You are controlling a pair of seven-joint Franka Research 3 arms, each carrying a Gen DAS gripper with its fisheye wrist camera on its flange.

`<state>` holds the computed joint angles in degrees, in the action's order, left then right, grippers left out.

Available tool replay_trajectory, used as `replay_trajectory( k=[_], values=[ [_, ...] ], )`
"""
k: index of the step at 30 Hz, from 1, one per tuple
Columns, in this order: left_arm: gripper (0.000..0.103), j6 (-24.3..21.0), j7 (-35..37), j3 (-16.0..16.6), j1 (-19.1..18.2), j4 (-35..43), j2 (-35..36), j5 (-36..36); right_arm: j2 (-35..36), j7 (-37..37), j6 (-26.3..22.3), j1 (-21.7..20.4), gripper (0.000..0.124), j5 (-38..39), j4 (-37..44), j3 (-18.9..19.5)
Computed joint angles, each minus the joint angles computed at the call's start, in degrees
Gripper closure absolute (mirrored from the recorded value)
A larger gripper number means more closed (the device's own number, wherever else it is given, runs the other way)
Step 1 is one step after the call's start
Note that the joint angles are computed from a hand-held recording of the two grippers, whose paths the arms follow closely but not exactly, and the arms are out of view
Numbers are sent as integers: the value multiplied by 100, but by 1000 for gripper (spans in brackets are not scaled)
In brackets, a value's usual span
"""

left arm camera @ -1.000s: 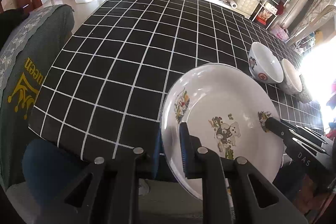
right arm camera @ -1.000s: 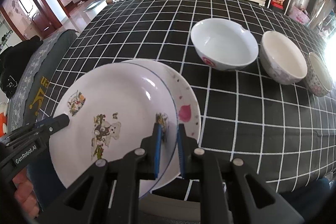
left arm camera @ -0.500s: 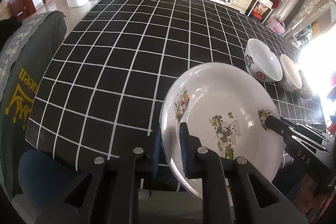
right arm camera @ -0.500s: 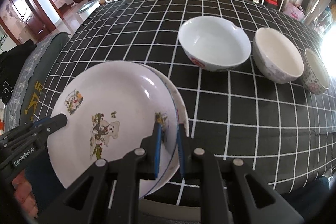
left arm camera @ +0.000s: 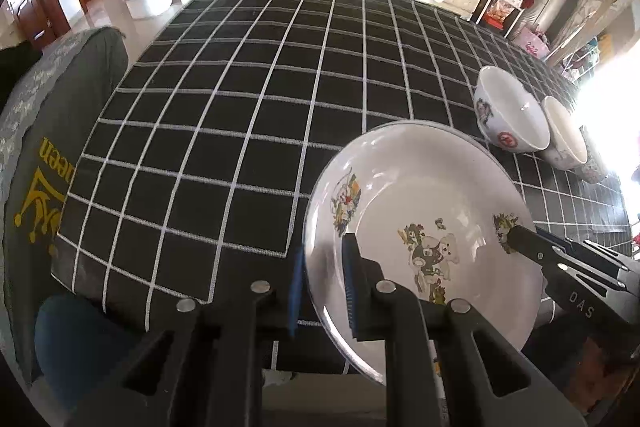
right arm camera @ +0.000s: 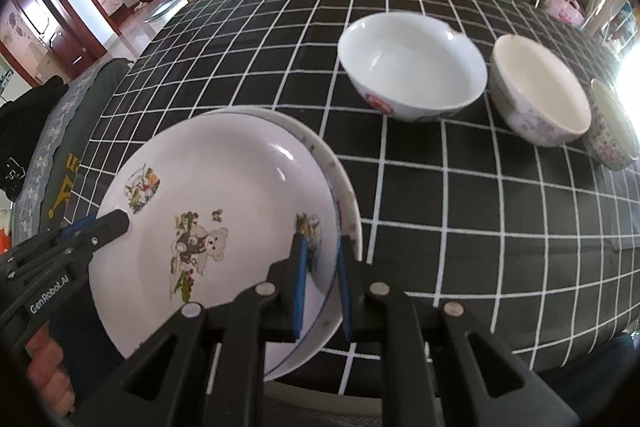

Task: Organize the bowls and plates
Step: 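Lower the cartoon-print plate onto the stack and open the right gripper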

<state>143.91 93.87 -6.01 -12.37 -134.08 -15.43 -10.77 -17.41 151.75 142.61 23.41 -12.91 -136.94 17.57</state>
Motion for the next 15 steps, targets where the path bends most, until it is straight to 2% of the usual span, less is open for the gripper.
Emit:
replay_trajectory(
  k=[11, 15],
  values=[
    [88, -81, -56, 5, 9, -36, -5, -107, -133, -10, -72, -6, 106, 78, -55, 20],
    [80, 21, -43, -18, -45, -135, -246, -32, -313, 276, -106, -104, 105, -80, -136, 142]
  ],
)
